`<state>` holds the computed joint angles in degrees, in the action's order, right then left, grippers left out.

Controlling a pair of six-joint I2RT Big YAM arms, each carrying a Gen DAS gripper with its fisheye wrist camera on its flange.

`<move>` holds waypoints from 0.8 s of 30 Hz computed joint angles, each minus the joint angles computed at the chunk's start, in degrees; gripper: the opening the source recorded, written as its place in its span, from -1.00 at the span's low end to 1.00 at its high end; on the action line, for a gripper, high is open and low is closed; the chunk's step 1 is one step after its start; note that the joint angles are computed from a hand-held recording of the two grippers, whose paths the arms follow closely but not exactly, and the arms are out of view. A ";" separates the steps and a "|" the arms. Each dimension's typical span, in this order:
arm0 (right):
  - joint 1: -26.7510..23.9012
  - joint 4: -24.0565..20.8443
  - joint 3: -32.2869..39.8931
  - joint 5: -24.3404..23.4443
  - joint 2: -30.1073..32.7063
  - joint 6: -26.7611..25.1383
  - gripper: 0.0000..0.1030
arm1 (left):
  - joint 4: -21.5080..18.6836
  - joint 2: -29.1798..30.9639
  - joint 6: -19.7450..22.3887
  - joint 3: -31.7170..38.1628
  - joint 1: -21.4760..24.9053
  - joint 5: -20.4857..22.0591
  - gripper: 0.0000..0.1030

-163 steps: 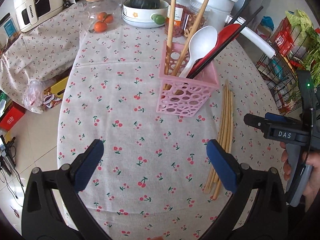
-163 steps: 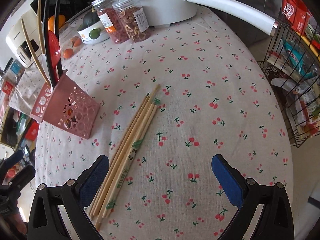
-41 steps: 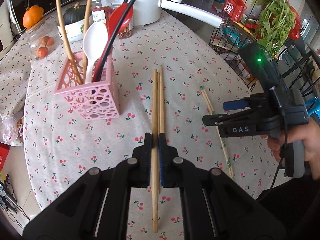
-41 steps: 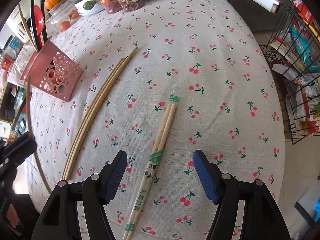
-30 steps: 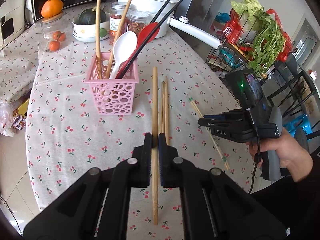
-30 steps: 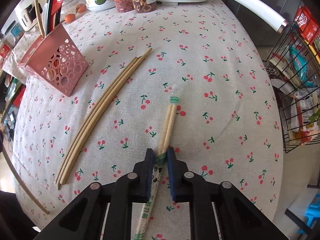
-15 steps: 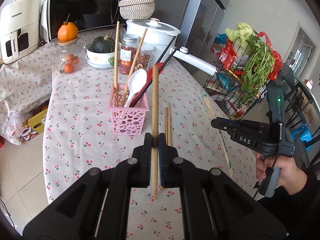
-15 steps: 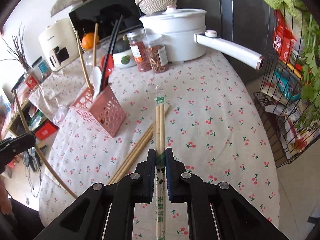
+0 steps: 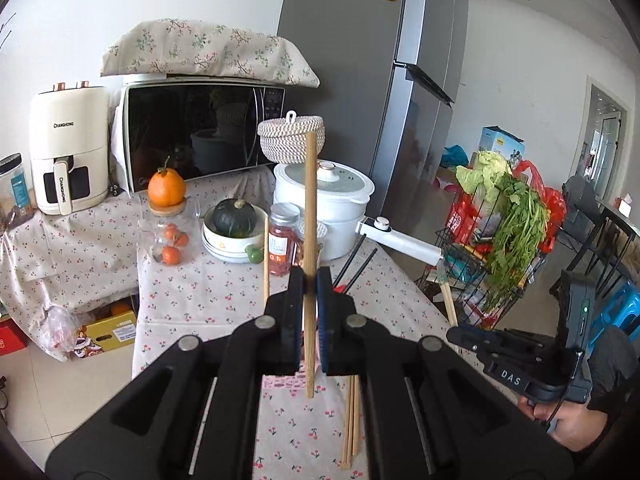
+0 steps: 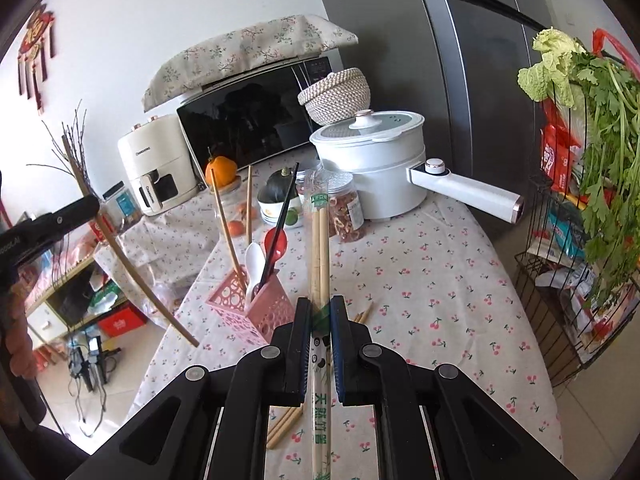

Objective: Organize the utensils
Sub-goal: 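Lift both held chopsticks and carry them over the pink holder, then drop the chopsticks into the pink holder by opening both tools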

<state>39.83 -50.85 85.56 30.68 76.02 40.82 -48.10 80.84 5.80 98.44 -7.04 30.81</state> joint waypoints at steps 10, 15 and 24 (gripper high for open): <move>-1.17 1.26 0.10 -0.81 0.37 -3.29 -0.81 | 7.83 4.63 4.52 0.57 -4.29 -11.46 -0.86; -1.69 1.79 -0.55 -1.14 -0.03 -3.64 -0.81 | 3.56 8.38 4.09 3.83 -4.50 -11.68 -0.86; -0.47 3.66 -0.40 2.72 0.35 -5.23 -0.81 | -7.25 11.57 4.96 8.75 -4.17 -9.91 -0.01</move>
<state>39.37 -47.20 85.16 33.41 76.37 35.59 -55.36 92.41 10.77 107.19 -11.22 20.89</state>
